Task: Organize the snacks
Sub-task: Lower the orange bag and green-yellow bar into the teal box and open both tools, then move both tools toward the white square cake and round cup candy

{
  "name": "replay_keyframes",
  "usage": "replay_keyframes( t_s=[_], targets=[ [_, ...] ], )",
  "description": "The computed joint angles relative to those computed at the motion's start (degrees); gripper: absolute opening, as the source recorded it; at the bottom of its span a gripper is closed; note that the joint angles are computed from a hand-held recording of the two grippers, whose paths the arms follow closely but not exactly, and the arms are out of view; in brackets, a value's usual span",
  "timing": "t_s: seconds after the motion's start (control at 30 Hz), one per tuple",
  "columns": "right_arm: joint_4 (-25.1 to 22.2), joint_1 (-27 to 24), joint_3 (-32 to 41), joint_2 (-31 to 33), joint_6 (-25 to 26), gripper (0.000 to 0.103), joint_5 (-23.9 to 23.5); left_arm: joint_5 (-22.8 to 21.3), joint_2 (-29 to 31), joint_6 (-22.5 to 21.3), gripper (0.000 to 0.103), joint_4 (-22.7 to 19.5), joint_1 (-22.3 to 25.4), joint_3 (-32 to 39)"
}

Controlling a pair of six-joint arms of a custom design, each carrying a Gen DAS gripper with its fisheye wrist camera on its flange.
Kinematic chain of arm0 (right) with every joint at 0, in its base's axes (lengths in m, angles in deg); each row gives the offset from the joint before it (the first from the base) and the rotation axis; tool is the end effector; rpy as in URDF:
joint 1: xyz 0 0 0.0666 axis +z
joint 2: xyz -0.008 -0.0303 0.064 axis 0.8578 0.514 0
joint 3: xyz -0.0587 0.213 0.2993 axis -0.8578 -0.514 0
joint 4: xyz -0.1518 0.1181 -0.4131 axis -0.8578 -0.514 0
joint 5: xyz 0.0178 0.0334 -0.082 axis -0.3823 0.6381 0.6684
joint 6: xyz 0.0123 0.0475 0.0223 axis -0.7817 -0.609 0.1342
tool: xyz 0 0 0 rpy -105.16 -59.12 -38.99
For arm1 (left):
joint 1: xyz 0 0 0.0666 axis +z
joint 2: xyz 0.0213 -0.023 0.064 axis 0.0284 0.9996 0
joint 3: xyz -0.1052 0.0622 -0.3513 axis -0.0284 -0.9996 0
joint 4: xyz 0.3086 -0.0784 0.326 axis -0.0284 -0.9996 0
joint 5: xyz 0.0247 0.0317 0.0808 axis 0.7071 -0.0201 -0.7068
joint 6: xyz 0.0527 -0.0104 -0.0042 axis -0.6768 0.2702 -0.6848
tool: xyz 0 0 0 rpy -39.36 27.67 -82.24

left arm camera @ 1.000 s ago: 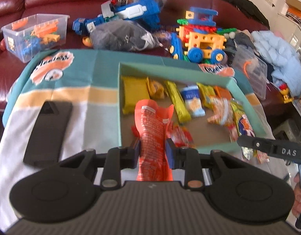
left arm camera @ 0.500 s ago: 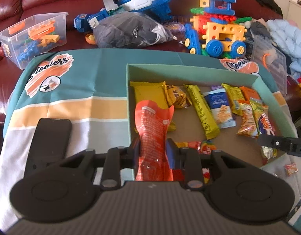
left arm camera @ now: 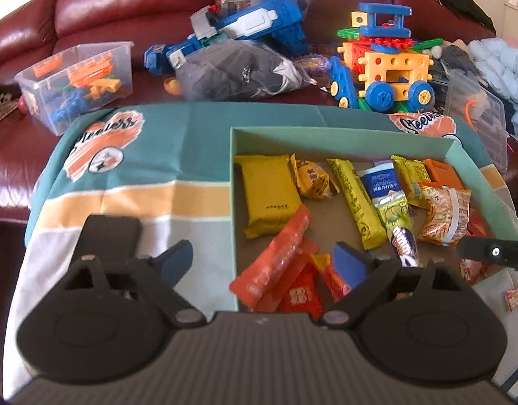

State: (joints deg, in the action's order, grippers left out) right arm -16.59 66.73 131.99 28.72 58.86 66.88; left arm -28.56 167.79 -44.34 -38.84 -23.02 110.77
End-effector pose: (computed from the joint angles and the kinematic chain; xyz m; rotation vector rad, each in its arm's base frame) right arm 0.4932 0.0738 0.3383 0.1210 2.3860 0.4832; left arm 0.5153 -0.2274 0.3292 -0.0113 2.4228 -0.0527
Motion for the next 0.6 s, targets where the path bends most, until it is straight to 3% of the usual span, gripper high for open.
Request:
replay_keyframes(
  t_s=[0.2,0.6],
  targets=[
    [-0.31,0.07,-2.20,-2.85,-0.63,0.099,1.03,-0.03,-2.61,2.14,0.100,-0.91,-0.80,-2.45],
    [-2.19,-0.54,-7.50,-10.81,-1.85,0.103,2.17,-0.21,-8.47,4.43,0.103,-2.74,-3.66,-6.71]
  ],
)
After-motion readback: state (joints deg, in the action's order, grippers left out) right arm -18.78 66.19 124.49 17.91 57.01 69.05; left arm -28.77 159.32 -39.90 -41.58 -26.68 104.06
